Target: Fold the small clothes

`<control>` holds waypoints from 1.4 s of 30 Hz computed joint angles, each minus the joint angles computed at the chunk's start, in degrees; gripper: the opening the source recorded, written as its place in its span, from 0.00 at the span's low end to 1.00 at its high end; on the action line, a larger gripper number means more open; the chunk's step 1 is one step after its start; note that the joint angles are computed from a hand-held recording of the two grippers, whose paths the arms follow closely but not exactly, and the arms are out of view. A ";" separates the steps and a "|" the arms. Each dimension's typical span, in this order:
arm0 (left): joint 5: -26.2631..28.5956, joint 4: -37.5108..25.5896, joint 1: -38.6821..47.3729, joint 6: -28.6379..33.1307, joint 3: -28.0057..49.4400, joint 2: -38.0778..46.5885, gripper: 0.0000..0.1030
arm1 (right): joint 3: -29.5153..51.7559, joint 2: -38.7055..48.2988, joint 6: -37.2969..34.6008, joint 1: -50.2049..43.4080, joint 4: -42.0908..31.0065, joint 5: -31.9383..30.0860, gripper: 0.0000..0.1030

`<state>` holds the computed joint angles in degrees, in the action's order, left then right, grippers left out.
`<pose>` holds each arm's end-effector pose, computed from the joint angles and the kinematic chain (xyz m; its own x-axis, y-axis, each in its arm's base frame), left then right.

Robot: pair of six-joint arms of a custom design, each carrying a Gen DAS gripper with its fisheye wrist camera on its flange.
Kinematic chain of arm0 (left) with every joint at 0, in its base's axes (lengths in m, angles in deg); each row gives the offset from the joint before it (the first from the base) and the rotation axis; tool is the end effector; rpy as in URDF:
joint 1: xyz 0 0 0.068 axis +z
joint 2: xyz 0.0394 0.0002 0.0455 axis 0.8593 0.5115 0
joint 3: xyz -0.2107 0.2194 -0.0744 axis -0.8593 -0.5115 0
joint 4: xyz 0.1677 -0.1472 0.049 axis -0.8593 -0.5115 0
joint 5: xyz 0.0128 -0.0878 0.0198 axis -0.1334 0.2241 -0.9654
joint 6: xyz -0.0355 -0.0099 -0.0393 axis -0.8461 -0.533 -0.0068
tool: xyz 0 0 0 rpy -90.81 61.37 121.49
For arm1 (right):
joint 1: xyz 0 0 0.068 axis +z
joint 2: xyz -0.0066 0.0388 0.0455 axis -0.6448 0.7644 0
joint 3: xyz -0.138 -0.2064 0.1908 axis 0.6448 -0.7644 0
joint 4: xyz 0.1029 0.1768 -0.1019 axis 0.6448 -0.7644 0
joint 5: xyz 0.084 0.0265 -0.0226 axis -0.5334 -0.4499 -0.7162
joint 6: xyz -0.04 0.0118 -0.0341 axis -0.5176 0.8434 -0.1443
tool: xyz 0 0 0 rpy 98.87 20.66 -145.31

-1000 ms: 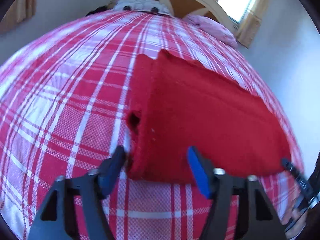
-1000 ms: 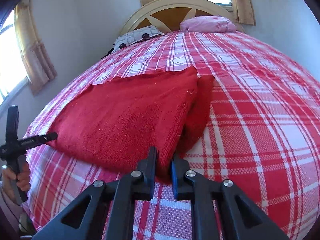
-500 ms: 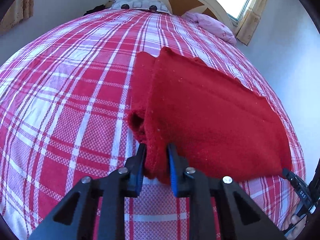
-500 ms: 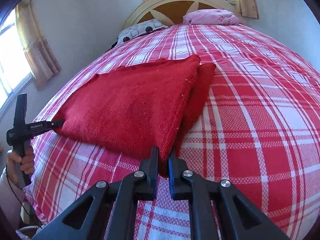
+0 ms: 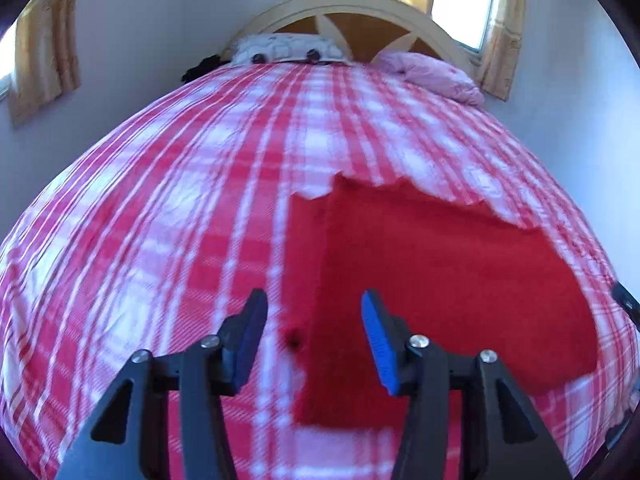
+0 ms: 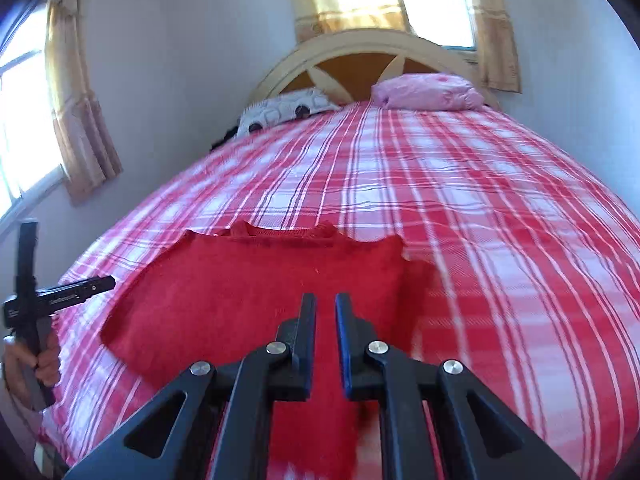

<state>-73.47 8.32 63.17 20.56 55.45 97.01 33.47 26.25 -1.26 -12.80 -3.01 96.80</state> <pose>0.2457 0.0077 0.2316 -0.7270 0.0688 -0.6832 0.1964 0.9742 -0.1110 0.1623 0.0711 0.2440 -0.6100 0.1219 -0.7829 0.0369 0.9914 0.1257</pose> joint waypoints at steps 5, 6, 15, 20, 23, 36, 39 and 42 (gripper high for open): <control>-10.51 3.27 -11.45 -4.53 4.52 8.84 0.63 | -1.84 17.80 -2.29 -7.80 10.31 -4.35 0.10; -12.84 3.58 -12.74 -5.09 5.57 11.16 0.63 | -4.32 18.05 -1.53 -8.81 14.40 -5.33 0.10; -19.26 6.13 -13.86 -4.27 4.88 14.91 0.73 | -5.19 17.59 -0.99 -5.38 15.63 -0.37 0.10; -21.91 5.82 -13.41 -5.06 1.70 9.93 0.80 | -7.26 16.28 -1.70 -7.80 18.21 -3.47 0.10; -20.45 8.65 -10.37 -7.52 -2.86 5.12 0.96 | -8.69 15.59 -1.71 -9.89 20.31 -6.63 0.10; -7.40 13.17 -5.11 -16.65 -7.23 10.33 0.89 | -9.23 15.68 -1.47 -10.12 21.59 -7.38 0.10; -1.76 13.47 -2.61 -17.05 -7.62 10.04 0.74 | -9.35 15.70 -1.56 -10.19 21.74 -7.39 0.10; 2.30 12.88 -0.04 -18.10 -7.20 10.32 0.47 | -9.40 15.71 -1.60 -10.24 21.81 -7.44 0.10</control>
<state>-71.17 21.19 63.14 2.46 48.25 107.33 24.07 41.96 -2.86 -23.04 18.80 89.37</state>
